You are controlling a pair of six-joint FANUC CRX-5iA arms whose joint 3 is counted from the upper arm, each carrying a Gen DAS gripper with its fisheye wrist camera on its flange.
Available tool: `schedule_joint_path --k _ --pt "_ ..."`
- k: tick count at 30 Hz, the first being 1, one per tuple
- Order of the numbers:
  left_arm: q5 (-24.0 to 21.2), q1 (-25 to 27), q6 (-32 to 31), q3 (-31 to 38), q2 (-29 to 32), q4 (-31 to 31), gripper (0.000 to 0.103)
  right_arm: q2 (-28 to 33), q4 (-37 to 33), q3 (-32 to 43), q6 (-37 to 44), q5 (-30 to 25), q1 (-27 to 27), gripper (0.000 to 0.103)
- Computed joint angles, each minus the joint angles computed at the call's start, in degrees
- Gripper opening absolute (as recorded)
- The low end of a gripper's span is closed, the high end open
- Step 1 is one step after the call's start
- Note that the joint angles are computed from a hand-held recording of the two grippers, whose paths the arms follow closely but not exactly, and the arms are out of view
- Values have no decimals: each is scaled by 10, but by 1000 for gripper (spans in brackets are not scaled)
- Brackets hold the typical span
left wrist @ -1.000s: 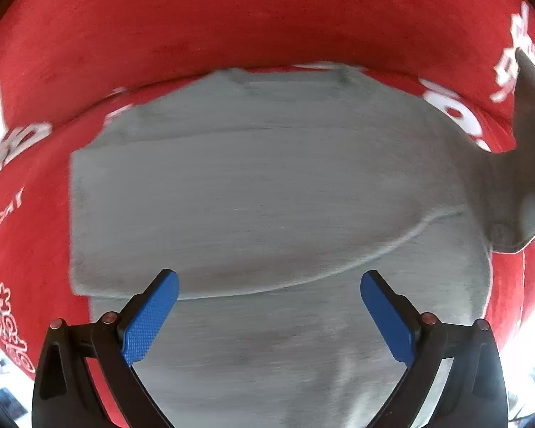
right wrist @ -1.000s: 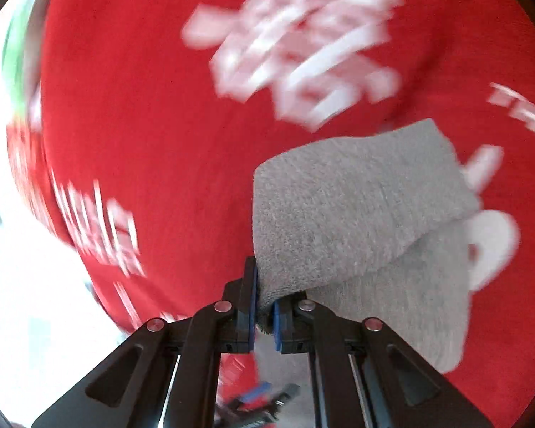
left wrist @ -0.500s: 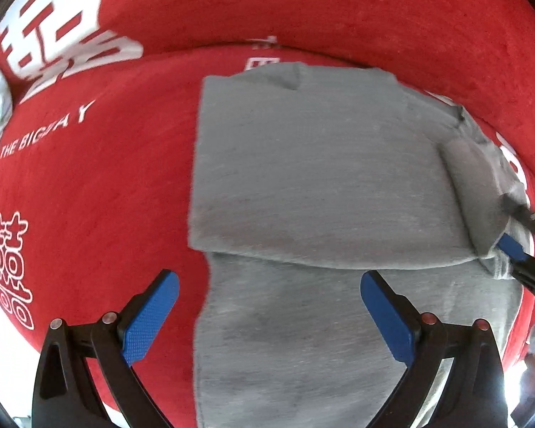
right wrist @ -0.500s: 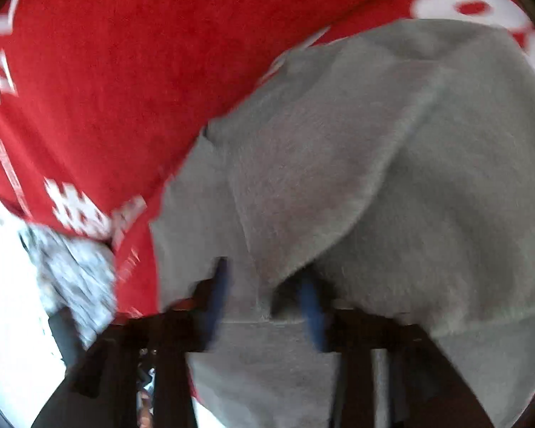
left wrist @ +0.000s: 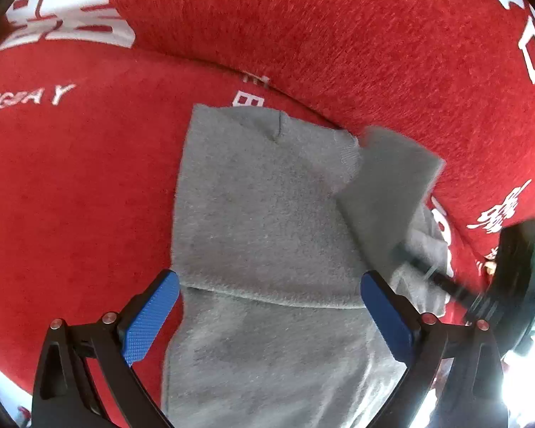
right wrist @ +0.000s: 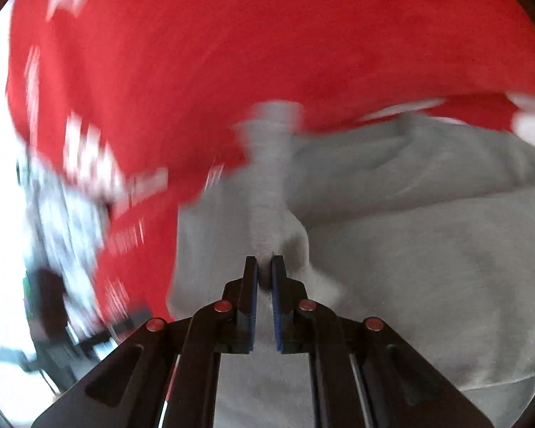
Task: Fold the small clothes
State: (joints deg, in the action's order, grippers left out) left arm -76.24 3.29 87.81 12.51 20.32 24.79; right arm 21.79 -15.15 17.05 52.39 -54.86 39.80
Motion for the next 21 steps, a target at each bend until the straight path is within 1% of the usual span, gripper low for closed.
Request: schedule_joint_path --k 2,3,4,5,6,7,8,11,13,15,16,18,19,20,21 --pt "-3 -2 0 -1 8 9 102 24 -16 29 31 -50 11 9" --pt "-3 -4 0 -3 11 13 102 30 -15 34 33 -66 14 9" --pt "-4 -7 0 -4 14 15 102 32 -15 35 31 -81 16 11" --pt "-7 -11 1 -3 17 13 102 26 -19 26 28 -84 15 21" --pt "-9 -14 2 -1 21 12 102 8 -30 2 17 -72 11 29" --pt "-10 -17 3 0 22 12 102 -10 -37 -23 7 -58 9 47" --pt "-11 -21 4 2 25 10 102 -30 -40 -49 -16 -44 4 58" --pt "-17 -31 11 14 34 -5 102 -96 -20 -135 -122 1 -6 58" --pt "-14 -35 12 17 37 -11 102 -161 5 -222 -227 49 -22 58" --pt "-13 -40 16 26 40 -23 102 -204 41 -284 -323 90 -26 58" --pt "-11 -43 20 31 42 -31 102 -221 59 -311 -370 113 -30 58" --pt "-7 -47 24 38 45 -47 102 -235 83 -341 -436 138 -36 58" --pt "-9 -48 27 42 47 -55 102 -234 83 -345 -446 146 -40 58" --pt "-9 -51 30 48 50 -64 102 -231 78 -345 -446 152 -43 50" --pt "-12 -52 34 52 52 -70 102 -222 79 -337 -439 148 -45 38"
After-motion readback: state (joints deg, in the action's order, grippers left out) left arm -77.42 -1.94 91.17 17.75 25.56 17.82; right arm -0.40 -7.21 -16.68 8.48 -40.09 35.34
